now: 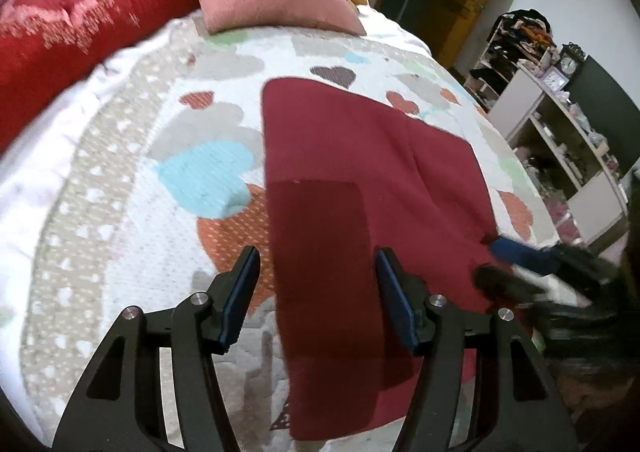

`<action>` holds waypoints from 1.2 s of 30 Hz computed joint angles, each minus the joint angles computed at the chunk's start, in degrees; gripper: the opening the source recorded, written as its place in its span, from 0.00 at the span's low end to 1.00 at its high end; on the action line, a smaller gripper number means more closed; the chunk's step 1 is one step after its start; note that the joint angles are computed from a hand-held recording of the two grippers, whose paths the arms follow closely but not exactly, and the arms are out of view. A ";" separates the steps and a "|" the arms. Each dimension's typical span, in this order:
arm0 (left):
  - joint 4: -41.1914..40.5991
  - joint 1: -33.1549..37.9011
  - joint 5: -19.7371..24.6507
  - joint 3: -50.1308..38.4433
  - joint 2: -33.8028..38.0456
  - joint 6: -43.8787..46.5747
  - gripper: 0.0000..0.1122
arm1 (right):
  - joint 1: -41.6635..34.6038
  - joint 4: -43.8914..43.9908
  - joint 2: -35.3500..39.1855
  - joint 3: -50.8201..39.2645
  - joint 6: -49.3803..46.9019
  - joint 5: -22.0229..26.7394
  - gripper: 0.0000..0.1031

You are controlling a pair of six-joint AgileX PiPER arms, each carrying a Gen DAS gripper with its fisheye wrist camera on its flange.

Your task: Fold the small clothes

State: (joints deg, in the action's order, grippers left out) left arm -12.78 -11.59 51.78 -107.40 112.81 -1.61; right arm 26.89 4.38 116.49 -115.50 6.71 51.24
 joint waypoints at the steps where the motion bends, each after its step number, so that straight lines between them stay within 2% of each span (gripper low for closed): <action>1: 1.23 -0.22 -0.81 0.77 -0.59 -0.68 0.59 | 0.67 -2.93 0.50 0.72 1.79 -0.14 0.35; 4: 4.29 -0.65 -2.49 2.53 -2.06 -3.00 0.60 | 1.67 -8.77 0.64 4.03 5.69 -2.82 0.35; 8: 6.00 -0.84 -3.93 4.58 -4.09 -5.01 0.60 | 2.30 -8.95 -1.96 5.05 7.35 -3.27 0.35; 12: 7.69 -1.45 -5.25 6.60 -6.19 -6.91 0.60 | 3.99 -13.31 -5.29 7.61 12.85 -5.35 0.48; 13: 8.65 -1.81 -5.62 7.03 -6.68 -7.65 0.60 | 4.71 -15.46 -6.12 8.36 15.18 -5.70 0.48; 18: 12.82 -3.60 -6.91 8.86 -9.01 -10.72 0.60 | 7.12 -22.95 -6.30 6.66 23.72 -2.63 0.48; 26: 16.72 -5.54 -8.94 11.68 -12.19 -13.45 0.60 | 7.12 -24.66 -8.82 9.76 28.32 -4.17 0.49; 31: 17.59 -6.14 -9.09 12.04 -12.55 -14.12 0.60 | 6.85 -24.45 -9.94 10.97 28.58 -5.02 0.58; 36: 17.93 -6.49 -9.10 12.14 -12.59 -14.32 0.60 | 7.17 -24.86 -10.33 11.57 29.13 -5.26 0.60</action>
